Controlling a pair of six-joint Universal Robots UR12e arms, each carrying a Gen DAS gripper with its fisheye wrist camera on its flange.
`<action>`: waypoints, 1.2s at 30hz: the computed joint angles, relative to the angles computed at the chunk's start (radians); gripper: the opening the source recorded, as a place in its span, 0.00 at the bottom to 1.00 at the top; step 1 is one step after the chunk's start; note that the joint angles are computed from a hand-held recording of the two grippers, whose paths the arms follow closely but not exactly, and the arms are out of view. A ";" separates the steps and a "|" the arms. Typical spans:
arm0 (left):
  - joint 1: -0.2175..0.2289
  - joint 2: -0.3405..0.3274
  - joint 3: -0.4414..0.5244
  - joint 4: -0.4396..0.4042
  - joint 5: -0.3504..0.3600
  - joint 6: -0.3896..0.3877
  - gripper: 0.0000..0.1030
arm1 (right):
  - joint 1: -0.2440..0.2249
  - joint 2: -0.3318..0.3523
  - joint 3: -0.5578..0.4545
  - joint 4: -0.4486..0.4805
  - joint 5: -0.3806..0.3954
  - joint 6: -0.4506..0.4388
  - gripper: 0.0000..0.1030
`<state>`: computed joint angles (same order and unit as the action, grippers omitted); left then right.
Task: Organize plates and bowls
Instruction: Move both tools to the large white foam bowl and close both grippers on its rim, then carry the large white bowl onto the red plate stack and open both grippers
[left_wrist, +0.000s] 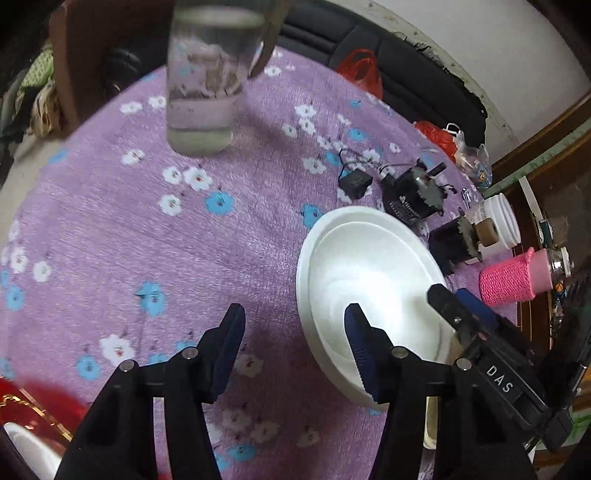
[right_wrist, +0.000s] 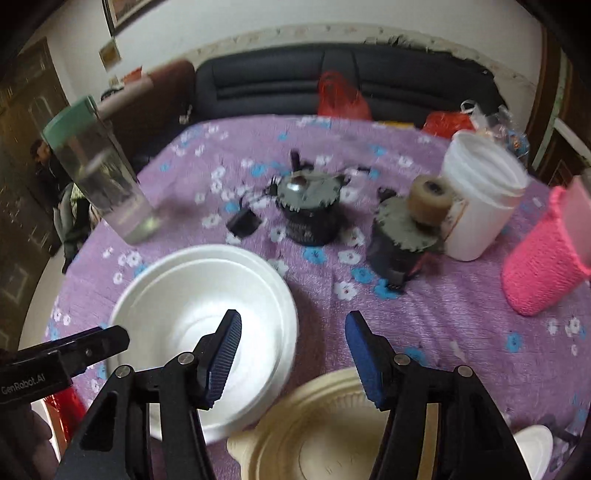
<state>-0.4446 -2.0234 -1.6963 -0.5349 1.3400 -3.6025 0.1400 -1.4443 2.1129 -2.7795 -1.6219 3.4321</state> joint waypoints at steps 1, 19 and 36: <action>0.001 -0.005 0.003 -0.006 -0.005 -0.002 0.53 | -0.002 0.006 -0.003 0.003 0.010 0.005 0.56; -0.059 0.105 -0.122 0.149 0.107 -0.005 0.27 | 0.035 -0.087 0.067 -0.064 0.059 0.032 0.12; -0.097 0.242 -0.319 0.177 0.222 0.083 0.29 | 0.160 -0.166 0.176 -0.078 0.059 0.098 0.13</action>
